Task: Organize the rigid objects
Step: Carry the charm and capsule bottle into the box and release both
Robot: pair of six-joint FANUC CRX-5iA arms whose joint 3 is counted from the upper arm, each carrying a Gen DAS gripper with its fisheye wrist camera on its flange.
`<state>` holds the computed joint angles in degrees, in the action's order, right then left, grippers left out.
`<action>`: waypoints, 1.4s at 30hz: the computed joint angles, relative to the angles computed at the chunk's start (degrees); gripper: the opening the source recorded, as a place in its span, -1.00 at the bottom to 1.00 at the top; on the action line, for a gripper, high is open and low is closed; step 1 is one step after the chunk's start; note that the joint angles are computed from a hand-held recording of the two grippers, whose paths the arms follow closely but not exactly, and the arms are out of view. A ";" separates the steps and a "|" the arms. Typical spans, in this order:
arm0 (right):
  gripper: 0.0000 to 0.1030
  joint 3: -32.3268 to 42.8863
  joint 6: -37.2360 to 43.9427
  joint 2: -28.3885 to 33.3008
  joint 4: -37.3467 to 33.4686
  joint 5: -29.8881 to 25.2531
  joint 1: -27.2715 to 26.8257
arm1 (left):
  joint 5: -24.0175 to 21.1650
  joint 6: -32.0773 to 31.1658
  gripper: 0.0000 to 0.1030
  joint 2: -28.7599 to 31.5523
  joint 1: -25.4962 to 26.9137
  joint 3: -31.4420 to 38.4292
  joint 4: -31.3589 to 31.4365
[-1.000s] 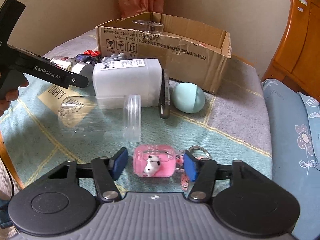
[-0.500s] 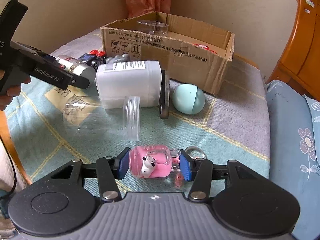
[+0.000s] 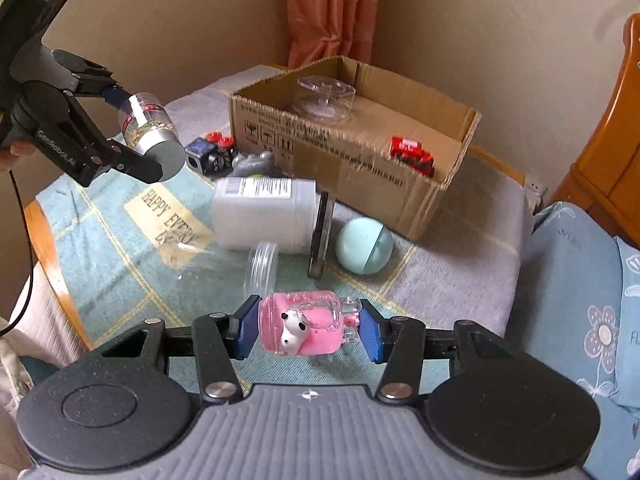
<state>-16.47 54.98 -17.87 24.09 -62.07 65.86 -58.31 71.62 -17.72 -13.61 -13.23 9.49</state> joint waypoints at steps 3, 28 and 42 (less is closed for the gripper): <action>0.08 1.49 1.70 0.01 -0.84 -0.14 -0.80 | -0.83 -1.91 0.81 0.51 0.33 1.07 2.60; 0.08 24.35 14.76 13.88 -6.03 3.85 -12.30 | 0.15 3.23 0.82 17.10 -1.69 20.41 -1.89; 0.08 36.32 22.81 24.52 -15.96 0.60 -16.21 | -4.20 9.29 0.82 29.73 -1.37 34.35 -7.95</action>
<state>19.85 77.78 6.65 8.13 -61.47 49.64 -62.52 80.91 12.02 -14.98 21.13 1.54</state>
